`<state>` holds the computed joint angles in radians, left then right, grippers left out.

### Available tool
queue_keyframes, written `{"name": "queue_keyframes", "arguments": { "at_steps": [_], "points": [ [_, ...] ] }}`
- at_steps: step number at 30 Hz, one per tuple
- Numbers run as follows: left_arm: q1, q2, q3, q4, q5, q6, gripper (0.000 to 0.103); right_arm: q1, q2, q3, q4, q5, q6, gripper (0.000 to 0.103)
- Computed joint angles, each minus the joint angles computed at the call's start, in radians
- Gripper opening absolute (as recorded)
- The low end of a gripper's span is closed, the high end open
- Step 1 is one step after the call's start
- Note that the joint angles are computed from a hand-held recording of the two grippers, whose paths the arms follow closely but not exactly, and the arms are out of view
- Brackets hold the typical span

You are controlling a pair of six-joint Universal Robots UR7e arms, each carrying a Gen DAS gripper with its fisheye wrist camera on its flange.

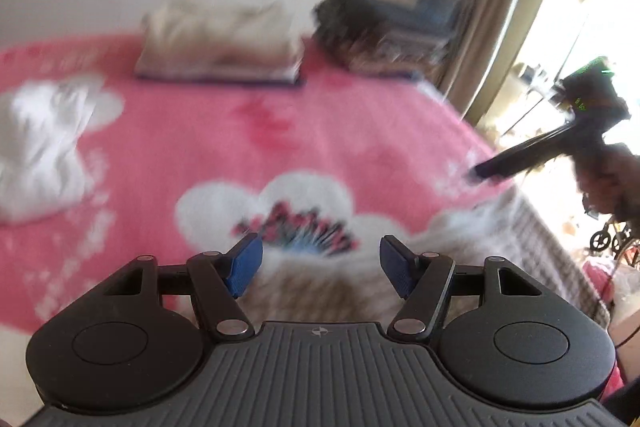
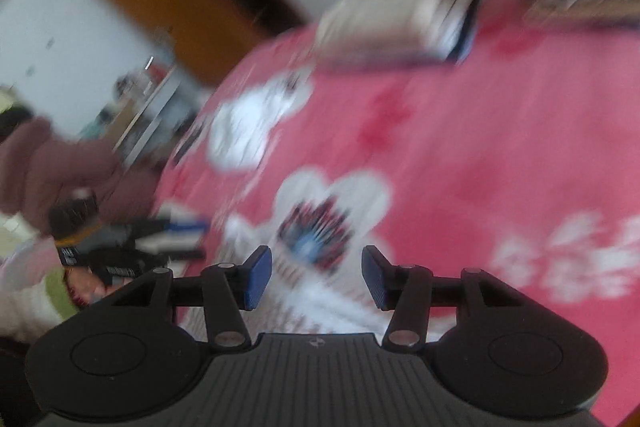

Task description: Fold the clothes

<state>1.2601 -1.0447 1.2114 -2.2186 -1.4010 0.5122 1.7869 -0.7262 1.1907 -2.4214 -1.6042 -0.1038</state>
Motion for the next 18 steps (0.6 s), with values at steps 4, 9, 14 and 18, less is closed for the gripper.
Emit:
{"name": "queue_keyframes", "arguments": {
  "at_steps": [4,9,14,18],
  "points": [
    [-0.002,-0.030,0.076,-0.014,-0.066,0.046,0.065,-0.009,0.106,-0.176,0.211,0.020,0.000,0.053],
    [0.009,-0.051,0.125,0.017,-0.116,0.106,0.065,-0.013,0.152,-0.280,0.433,0.051,-0.030,0.054],
    [0.020,-0.057,0.149,0.043,-0.130,0.104,0.065,-0.022,0.172,-0.329,0.543,0.125,-0.098,0.054],
    [0.023,-0.062,0.160,0.065,-0.144,0.106,0.065,-0.033,0.203,-0.387,0.603,0.161,-0.095,0.054]
  ]
}}
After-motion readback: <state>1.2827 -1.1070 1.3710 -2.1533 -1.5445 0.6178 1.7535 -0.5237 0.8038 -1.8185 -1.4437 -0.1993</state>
